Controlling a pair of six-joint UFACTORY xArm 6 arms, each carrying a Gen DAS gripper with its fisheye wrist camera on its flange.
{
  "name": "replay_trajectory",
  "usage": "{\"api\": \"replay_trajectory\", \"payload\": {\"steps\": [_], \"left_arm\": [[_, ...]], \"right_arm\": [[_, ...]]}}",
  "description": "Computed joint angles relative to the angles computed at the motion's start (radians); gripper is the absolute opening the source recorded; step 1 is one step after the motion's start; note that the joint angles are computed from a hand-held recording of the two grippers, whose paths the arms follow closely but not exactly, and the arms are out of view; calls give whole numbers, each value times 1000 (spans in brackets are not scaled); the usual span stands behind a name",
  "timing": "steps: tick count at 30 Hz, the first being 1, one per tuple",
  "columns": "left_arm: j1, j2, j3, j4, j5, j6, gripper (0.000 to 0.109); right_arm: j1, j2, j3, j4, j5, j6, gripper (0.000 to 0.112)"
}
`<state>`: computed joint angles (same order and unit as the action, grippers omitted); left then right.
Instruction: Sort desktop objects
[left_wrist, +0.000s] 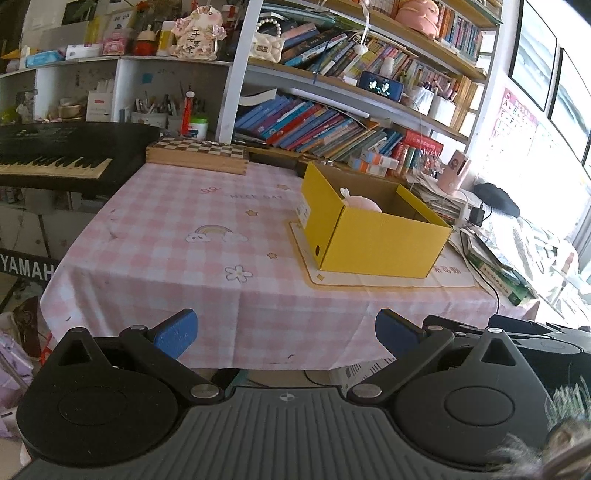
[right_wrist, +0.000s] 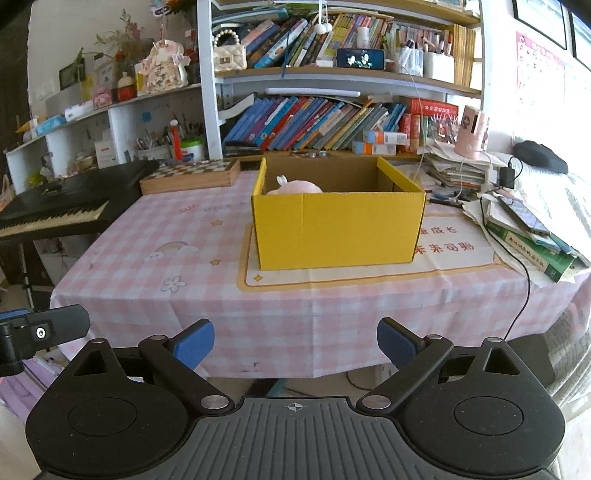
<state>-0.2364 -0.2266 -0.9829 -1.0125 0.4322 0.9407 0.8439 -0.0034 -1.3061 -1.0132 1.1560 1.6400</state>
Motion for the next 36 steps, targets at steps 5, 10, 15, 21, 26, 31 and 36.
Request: {"api": "replay_trajectory", "payload": {"steps": [5, 10, 15, 21, 26, 31, 36], "left_arm": [[9, -1, -1, -2, 15, 7, 103], [14, 0, -1, -6, 25, 17, 103], [24, 4, -8, 3, 49, 2, 103], [29, 5, -6, 6, 59, -4, 103], [36, 7, -8, 12, 76, -19, 103], [31, 2, -4, 10, 70, -9, 103], [32, 1, -6, 14, 72, -14, 103]], "right_arm": [[10, 9, -11, -4, 4, -6, 97], [12, 18, -22, 5, 2, -13, 97], [13, 23, -29, 7, -1, -15, 97], [12, 22, -29, 17, -10, -13, 97], [12, 19, -23, 19, -21, -13, 97], [9, 13, -17, 27, -31, -12, 97], [10, 11, -17, 29, -33, -19, 97]]}}
